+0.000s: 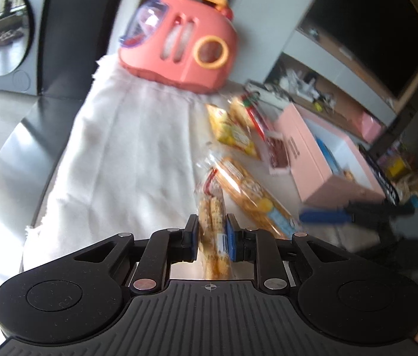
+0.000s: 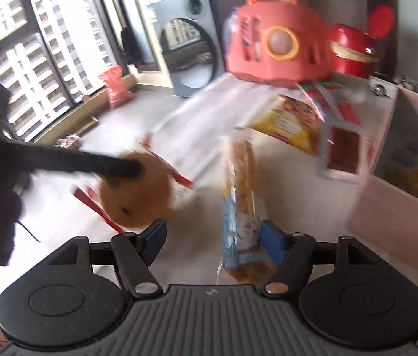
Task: Organize snacks
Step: 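Lift the bread bag with the right tool while the left tool lifts the rice cake bag toward the box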
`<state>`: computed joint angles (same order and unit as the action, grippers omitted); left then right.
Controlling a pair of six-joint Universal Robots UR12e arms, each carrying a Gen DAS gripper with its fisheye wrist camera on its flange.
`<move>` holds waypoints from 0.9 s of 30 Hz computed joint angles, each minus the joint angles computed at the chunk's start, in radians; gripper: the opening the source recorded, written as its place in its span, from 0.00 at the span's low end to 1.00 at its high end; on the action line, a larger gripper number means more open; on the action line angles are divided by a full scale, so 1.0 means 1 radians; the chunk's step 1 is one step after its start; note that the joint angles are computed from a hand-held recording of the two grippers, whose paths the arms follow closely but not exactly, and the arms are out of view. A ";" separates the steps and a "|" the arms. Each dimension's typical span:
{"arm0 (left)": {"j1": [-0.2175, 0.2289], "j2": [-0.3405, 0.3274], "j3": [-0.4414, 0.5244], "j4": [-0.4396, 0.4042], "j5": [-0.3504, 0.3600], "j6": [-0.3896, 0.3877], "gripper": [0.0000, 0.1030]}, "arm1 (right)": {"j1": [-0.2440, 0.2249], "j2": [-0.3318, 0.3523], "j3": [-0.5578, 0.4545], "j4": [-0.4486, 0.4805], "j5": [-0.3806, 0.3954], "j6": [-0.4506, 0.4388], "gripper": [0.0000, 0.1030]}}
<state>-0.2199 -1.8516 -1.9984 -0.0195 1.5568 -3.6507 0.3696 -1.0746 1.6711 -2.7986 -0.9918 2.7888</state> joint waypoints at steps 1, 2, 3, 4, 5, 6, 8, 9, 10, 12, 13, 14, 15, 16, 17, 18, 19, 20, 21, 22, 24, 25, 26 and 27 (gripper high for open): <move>-0.004 -0.003 0.003 -0.004 0.004 0.009 0.22 | 0.009 0.002 -0.003 -0.022 -0.028 -0.004 0.69; -0.007 -0.005 0.008 -0.008 0.012 0.016 0.22 | 0.020 0.007 -0.008 -0.049 -0.067 -0.005 0.69; -0.010 -0.007 0.010 -0.010 0.019 0.020 0.22 | 0.030 0.015 -0.017 -0.069 -0.102 -0.002 0.69; -0.011 -0.008 0.011 -0.011 0.023 0.022 0.22 | 0.037 0.025 -0.032 -0.072 -0.126 0.001 0.69; -0.011 -0.009 0.013 -0.013 0.024 0.022 0.22 | 0.042 0.037 -0.052 -0.058 -0.139 0.006 0.69; -0.011 -0.009 0.013 -0.014 0.025 0.022 0.22 | 0.046 0.049 -0.073 -0.035 -0.146 0.014 0.69; -0.011 -0.010 0.013 -0.015 0.025 0.021 0.22 | 0.053 0.075 -0.118 0.019 -0.161 0.031 0.66; -0.011 -0.010 0.013 -0.016 0.024 0.020 0.23 | 0.057 0.087 -0.138 0.043 -0.171 0.041 0.61; -0.011 -0.009 0.014 -0.022 0.024 0.019 0.23 | 0.058 0.098 -0.154 0.066 -0.179 0.045 0.53; -0.011 -0.012 0.020 -0.049 0.027 0.022 0.26 | 0.063 0.104 -0.161 0.073 -0.193 0.051 0.45; -0.013 -0.014 0.024 -0.062 0.030 0.024 0.26 | 0.063 0.099 -0.153 0.066 -0.187 0.041 0.37; -0.013 -0.018 0.027 -0.071 0.028 0.025 0.26 | 0.062 0.092 -0.144 0.067 -0.182 0.030 0.33; -0.013 -0.022 0.029 -0.076 0.023 0.022 0.26 | 0.058 0.082 -0.132 0.071 -0.168 0.022 0.31; -0.013 -0.025 0.030 -0.077 0.017 0.018 0.26 | 0.053 0.070 -0.120 0.079 -0.154 0.018 0.30; -0.013 -0.028 0.031 -0.074 0.011 0.014 0.25 | 0.048 0.059 -0.108 0.082 -0.143 0.015 0.30; -0.014 -0.030 0.031 -0.071 0.007 0.010 0.24 | 0.043 0.046 -0.090 0.076 -0.139 0.009 0.30; -0.015 -0.032 0.031 -0.069 0.003 0.007 0.24 | 0.039 0.033 -0.073 0.063 -0.139 0.001 0.30; -0.017 -0.033 0.033 -0.068 -0.001 0.008 0.24 | 0.035 0.020 -0.055 0.050 -0.141 -0.003 0.29; -0.020 -0.033 0.035 -0.071 -0.006 0.012 0.24 | 0.029 0.008 -0.040 0.041 -0.140 -0.004 0.29; -0.020 -0.033 0.037 -0.072 -0.021 0.013 0.23 | 0.022 -0.004 -0.025 0.035 -0.136 -0.003 0.29; -0.016 -0.036 0.038 -0.060 -0.092 0.001 0.23 | 0.006 -0.028 0.005 0.022 -0.130 0.011 0.29; -0.013 -0.039 0.039 -0.053 -0.137 -0.002 0.23 | -0.003 -0.041 0.021 0.017 -0.128 0.018 0.29; -0.013 -0.043 0.042 -0.047 -0.179 0.001 0.23 | -0.013 -0.054 0.037 0.012 -0.129 0.024 0.29; -0.016 -0.048 0.047 -0.043 -0.215 0.010 0.23 | -0.022 -0.068 0.054 0.007 -0.133 0.032 0.29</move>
<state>-0.2356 -1.8991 -1.9513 -0.0624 1.3421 -3.6405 0.3476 -1.1428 1.7254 -2.7914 -1.1247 2.8209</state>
